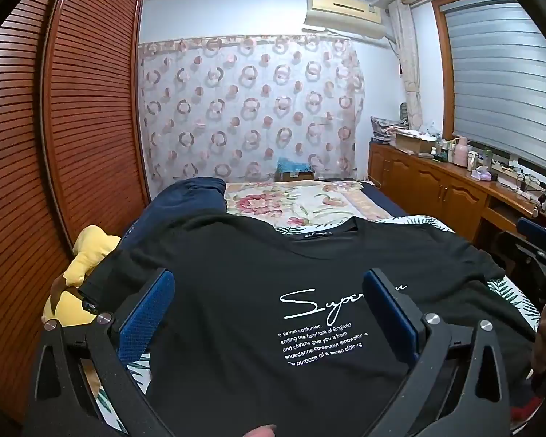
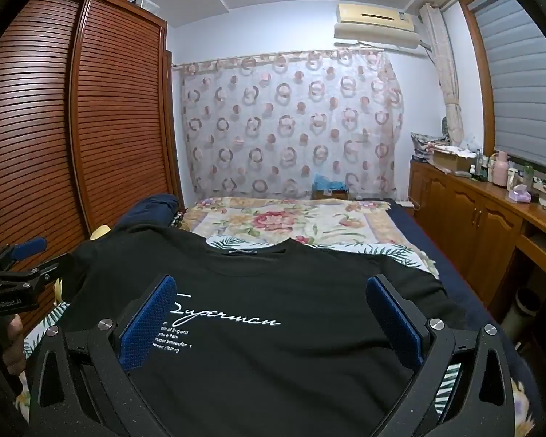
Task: Fold small clothes
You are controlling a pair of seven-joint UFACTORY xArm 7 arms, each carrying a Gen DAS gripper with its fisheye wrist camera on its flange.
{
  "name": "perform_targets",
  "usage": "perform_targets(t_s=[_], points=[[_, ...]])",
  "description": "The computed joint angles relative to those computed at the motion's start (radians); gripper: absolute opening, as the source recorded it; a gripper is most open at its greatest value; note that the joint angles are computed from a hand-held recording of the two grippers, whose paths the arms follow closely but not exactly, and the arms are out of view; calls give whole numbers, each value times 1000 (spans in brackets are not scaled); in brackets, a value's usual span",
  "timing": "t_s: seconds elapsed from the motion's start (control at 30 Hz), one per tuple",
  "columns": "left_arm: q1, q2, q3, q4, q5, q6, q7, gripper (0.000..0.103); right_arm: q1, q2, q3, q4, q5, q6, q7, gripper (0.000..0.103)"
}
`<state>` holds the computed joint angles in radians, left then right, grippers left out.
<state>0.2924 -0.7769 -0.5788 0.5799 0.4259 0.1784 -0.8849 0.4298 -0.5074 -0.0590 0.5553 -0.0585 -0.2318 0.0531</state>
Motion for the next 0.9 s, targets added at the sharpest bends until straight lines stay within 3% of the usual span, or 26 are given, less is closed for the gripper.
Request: perform_targets(t_s=[0.37,0.4,0.7,0.9], points=[[-18,-7,32,-17,1,-1,17,103,4,0,-4,5,4,17,-12,103],[-2,-6,7,-4,3,11,6,103,3,0,-4,6,5,18,-12,103],[2,1,8,5,10,12,4,103,-6,-4,11,2,14,19,-8,103],[6,2,7,3,14,7,2,103,18,-3,-16,6,10,22,-15,103]])
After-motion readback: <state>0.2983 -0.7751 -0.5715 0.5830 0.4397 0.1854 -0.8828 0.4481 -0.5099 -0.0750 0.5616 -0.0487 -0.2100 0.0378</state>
